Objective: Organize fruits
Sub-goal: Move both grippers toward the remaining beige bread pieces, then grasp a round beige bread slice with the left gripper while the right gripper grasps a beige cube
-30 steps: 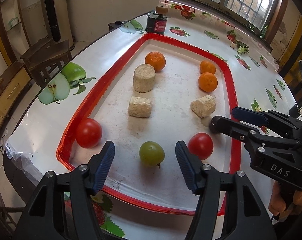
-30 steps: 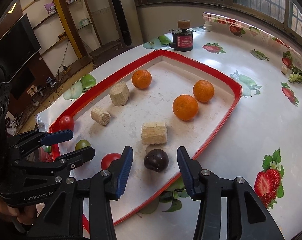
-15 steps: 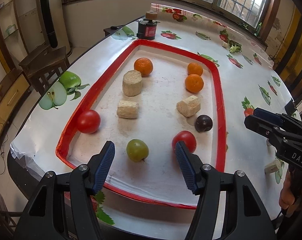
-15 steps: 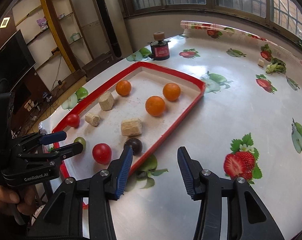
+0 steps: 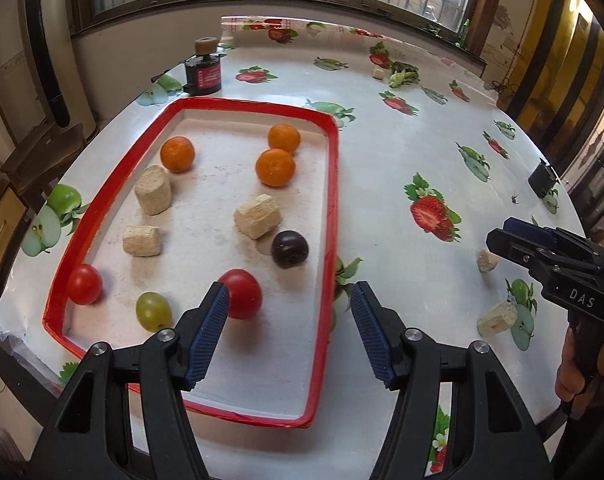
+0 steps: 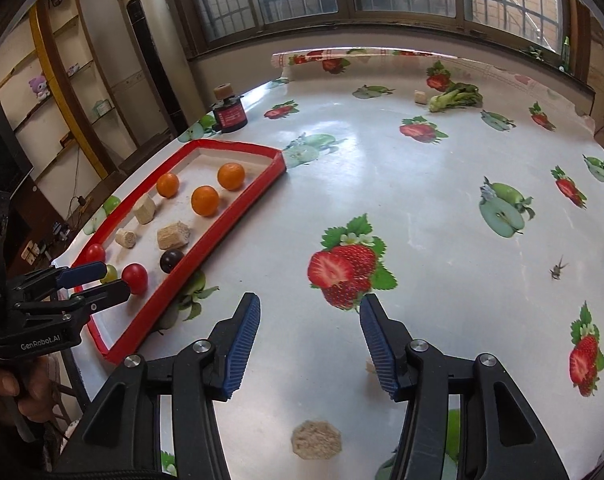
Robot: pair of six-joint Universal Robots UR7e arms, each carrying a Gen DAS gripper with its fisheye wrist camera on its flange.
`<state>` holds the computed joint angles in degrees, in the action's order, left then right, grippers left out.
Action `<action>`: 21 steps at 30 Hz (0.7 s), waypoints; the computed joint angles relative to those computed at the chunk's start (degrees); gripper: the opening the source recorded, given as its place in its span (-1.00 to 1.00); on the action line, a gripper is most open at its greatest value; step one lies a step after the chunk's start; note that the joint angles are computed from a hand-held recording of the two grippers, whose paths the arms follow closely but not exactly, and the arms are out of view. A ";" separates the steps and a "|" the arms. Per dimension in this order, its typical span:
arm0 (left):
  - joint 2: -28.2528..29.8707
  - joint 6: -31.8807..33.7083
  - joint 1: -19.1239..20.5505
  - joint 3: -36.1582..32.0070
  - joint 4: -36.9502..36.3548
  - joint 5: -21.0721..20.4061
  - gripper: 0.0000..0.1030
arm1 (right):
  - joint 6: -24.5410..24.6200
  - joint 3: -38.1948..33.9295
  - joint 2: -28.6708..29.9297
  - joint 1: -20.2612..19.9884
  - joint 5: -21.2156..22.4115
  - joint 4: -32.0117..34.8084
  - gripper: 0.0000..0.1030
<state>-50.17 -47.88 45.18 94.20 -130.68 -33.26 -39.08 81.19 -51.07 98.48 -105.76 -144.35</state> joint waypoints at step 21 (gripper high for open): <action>13.06 18.25 -2.04 -11.01 -5.57 -13.36 0.20 | 1.57 5.13 -6.79 -4.78 -2.72 -4.07 0.05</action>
